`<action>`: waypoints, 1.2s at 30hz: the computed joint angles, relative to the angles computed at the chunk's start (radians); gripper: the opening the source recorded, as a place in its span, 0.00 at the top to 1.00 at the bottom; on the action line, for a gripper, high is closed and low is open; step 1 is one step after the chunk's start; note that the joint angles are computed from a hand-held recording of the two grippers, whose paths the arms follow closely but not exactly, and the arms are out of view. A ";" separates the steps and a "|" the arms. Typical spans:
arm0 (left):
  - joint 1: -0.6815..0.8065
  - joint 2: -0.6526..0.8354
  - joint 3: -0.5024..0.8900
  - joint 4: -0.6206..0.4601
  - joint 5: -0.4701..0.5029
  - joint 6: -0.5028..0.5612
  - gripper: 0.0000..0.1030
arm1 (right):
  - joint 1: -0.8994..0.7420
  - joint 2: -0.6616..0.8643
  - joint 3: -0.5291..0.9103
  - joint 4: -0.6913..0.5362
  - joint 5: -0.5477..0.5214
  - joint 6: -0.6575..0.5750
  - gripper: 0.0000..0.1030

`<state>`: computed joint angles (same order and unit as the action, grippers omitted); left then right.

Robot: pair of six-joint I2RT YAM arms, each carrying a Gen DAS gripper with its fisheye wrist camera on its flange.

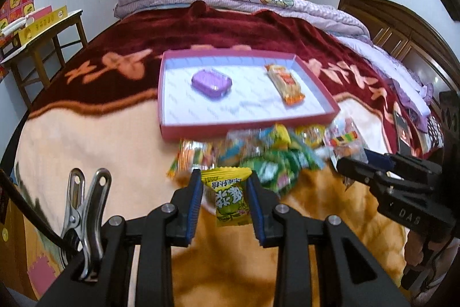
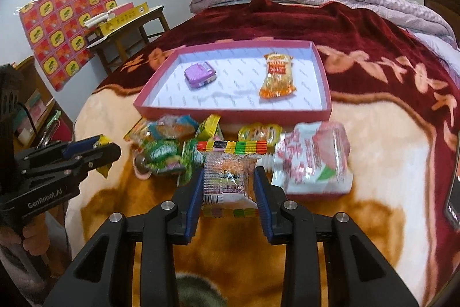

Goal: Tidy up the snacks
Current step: 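Carry the candy with left tool into the tray and release while right tool carries the striped bag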

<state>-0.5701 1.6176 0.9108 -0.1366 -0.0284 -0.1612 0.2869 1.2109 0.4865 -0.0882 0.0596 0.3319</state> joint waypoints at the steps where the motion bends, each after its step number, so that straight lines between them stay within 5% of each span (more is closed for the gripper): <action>1: 0.002 0.013 0.019 0.001 0.000 0.004 0.69 | -0.008 0.011 0.014 -0.002 0.000 -0.007 0.66; 36: 0.095 0.469 0.472 0.014 -0.010 0.057 0.69 | -0.174 0.204 0.194 0.022 -0.015 -0.079 0.66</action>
<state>-0.4752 2.0865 1.3828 -0.1224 -0.0386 -0.1041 0.1127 1.4152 0.6802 -0.0666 0.0448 0.2527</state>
